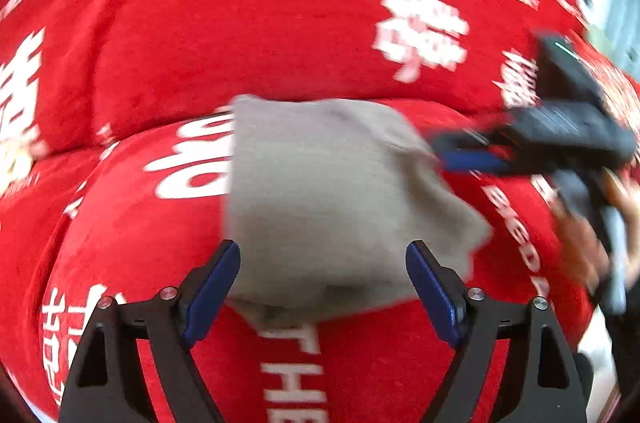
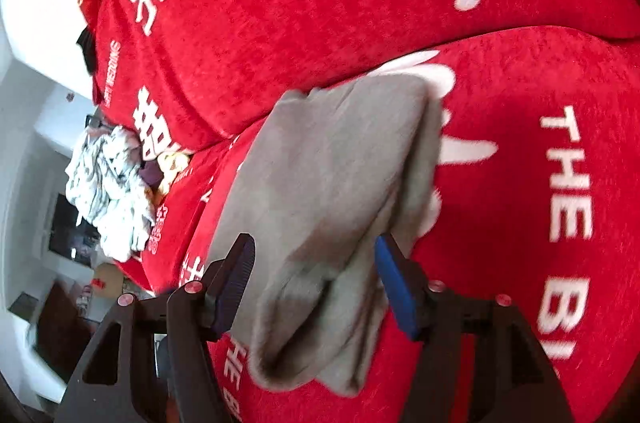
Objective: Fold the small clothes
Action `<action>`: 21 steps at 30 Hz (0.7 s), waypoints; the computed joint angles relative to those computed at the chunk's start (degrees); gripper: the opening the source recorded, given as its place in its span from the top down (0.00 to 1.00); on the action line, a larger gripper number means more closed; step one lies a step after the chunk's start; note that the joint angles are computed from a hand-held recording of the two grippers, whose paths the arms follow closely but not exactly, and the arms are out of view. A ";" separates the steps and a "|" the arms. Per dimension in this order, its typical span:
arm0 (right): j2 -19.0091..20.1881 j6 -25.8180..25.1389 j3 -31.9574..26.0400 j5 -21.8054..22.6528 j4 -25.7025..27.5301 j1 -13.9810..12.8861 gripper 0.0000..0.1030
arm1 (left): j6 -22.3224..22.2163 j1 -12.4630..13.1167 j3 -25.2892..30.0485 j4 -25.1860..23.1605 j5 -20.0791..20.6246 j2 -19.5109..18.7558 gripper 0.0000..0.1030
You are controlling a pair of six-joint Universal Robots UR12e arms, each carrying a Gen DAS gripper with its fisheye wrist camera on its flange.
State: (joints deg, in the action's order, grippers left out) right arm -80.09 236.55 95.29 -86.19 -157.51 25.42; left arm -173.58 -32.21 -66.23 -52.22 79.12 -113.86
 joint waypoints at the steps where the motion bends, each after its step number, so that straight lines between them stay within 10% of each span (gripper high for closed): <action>1: 0.14 -1.16 -0.48 -1.22 0.29 0.85 0.36 | -1.88 0.68 0.48 -0.32 -0.60 -0.41 0.17; 5: 1.57 -4.96 -2.94 -6.51 3.16 3.92 0.44 | -4.71 1.54 4.03 -6.09 -1.06 -3.23 0.17; 7: 2.65 -5.63 -5.48 -11.96 11.03 5.26 0.93 | -5.56 1.58 5.09 -8.25 -0.09 -4.09 0.17; 15: 0.71 1.58 -1.11 -13.07 9.21 5.77 0.93 | -5.15 1.97 4.70 -11.89 -0.69 -3.91 0.17; 21: 0.37 -1.41 -4.21 -23.08 10.59 8.21 0.80 | -4.55 1.38 9.21 -8.85 1.07 -5.52 0.17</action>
State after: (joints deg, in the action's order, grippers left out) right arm -79.72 235.14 91.08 -109.27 -146.92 33.63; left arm -178.13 -30.83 -57.02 -61.07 80.19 -119.38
